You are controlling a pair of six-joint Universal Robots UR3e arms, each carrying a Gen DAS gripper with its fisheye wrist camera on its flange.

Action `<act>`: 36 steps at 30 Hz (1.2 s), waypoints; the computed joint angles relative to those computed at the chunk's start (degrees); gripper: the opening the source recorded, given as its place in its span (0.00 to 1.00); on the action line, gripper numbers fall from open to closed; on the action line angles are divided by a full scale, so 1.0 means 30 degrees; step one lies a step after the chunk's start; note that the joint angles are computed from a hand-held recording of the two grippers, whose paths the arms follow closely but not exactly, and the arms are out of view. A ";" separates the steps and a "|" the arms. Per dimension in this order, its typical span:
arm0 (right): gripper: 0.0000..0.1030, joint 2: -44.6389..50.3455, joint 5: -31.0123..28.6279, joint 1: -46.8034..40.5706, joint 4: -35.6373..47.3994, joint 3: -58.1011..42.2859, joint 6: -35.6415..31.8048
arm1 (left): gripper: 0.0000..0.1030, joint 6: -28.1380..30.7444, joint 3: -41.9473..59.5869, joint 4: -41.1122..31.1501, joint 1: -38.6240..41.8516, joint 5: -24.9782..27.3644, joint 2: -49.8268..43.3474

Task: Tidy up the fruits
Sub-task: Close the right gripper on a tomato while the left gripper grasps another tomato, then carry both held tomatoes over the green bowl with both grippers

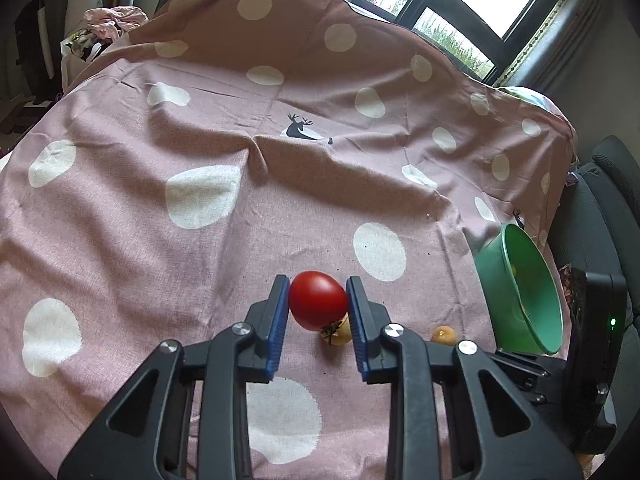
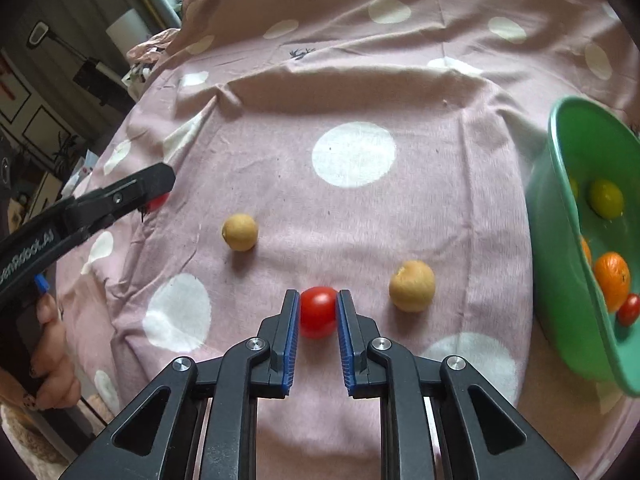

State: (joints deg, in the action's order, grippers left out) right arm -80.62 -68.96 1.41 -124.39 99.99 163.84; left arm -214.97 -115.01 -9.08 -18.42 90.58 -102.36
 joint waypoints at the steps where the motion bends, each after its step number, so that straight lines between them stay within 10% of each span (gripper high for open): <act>1: 0.18 0.0493 -0.0267 0.0292 0.0260 -0.0747 0.0168 | 0.27 -0.0034 0.0087 -0.0233 -0.0005 0.0078 -0.0019; 36: 0.24 -0.1610 0.0685 -0.1078 -0.1125 0.2244 0.0086 | 0.28 0.0206 0.1781 -0.1182 -0.2218 0.1686 -0.0444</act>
